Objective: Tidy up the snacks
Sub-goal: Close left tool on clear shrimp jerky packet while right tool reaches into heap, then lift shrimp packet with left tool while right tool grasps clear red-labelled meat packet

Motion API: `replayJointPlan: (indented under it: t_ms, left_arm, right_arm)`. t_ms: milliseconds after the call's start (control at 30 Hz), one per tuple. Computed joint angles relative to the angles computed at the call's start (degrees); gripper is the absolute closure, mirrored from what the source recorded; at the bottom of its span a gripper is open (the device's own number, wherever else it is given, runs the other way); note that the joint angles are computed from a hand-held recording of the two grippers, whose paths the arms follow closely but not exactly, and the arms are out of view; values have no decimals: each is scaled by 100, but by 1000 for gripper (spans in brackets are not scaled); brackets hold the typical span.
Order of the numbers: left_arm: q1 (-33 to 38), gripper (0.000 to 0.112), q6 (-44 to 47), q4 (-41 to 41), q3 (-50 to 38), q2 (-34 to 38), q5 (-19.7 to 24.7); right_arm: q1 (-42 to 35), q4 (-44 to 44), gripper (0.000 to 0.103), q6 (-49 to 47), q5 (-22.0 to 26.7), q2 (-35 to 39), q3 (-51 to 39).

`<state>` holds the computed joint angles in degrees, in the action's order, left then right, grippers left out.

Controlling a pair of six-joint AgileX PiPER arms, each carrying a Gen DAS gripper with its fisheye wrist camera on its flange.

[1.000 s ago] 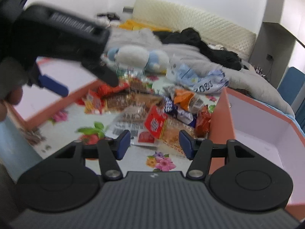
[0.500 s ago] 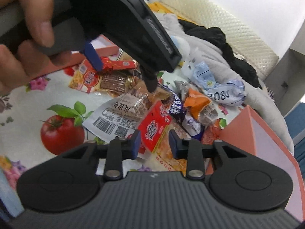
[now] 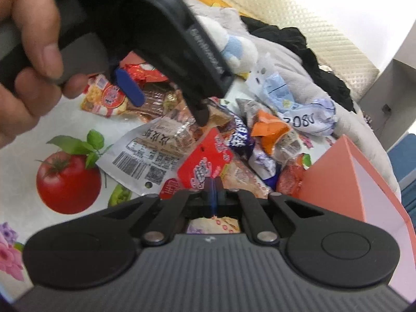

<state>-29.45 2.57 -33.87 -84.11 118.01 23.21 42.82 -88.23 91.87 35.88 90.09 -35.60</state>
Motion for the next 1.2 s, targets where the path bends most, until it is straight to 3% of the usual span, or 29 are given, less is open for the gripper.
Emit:
replayJointPlan:
  t_ms: [133, 200, 300, 333, 367, 400, 533, 633, 700, 900, 1100, 1200]
  left_arm:
    - [23, 25, 638, -632, 232, -52, -151]
    - [-35, 25, 454, -358, 195, 14, -176]
    - [-98, 33, 225, -57, 109, 120, -181]
    - [-119, 35, 179, 23, 91, 138, -201]
    - [-141, 35, 145, 95, 93, 147, -242]
    - [-166, 37, 54, 212, 97, 160, -288]
    - [-249, 46, -249, 520, 171, 166, -390]
    - [-343, 57, -555, 944, 213, 142, -469]
    - [-324, 62, -364, 672, 233, 135, -451]
    - [-469, 71, -1232, 1554, 290, -15, -510]
    - [-577, 72, -2171, 2449, 813, -602, -573]
    - [-626, 72, -2607, 2700, 1219, -1065, -612]
  right_arm:
    - [122, 90, 100, 127, 88, -262, 176]
    - [37, -73, 101, 274, -88, -342, 247]
    - [50, -74, 96, 135, -287, -314, 247]
    - [83, -135, 88, 153, -303, -271, 251]
    - [115, -350, 62, 328, -310, -235, 299]
    - [109, -652, 43, 570, -360, -187, 347]
    - [72, -568, 50, 342, -350, 289, 38]
    - [23, -304, 62, -115, -245, 659, -258]
    - [-11, -322, 71, -147, -169, 846, -375]
    - [-111, -908, 97, 648, 72, 1069, -310]
    - [-99, -767, 101, 917, 54, 338, 25]
    - [-253, -414, 101, 869, -299, -403, 169]
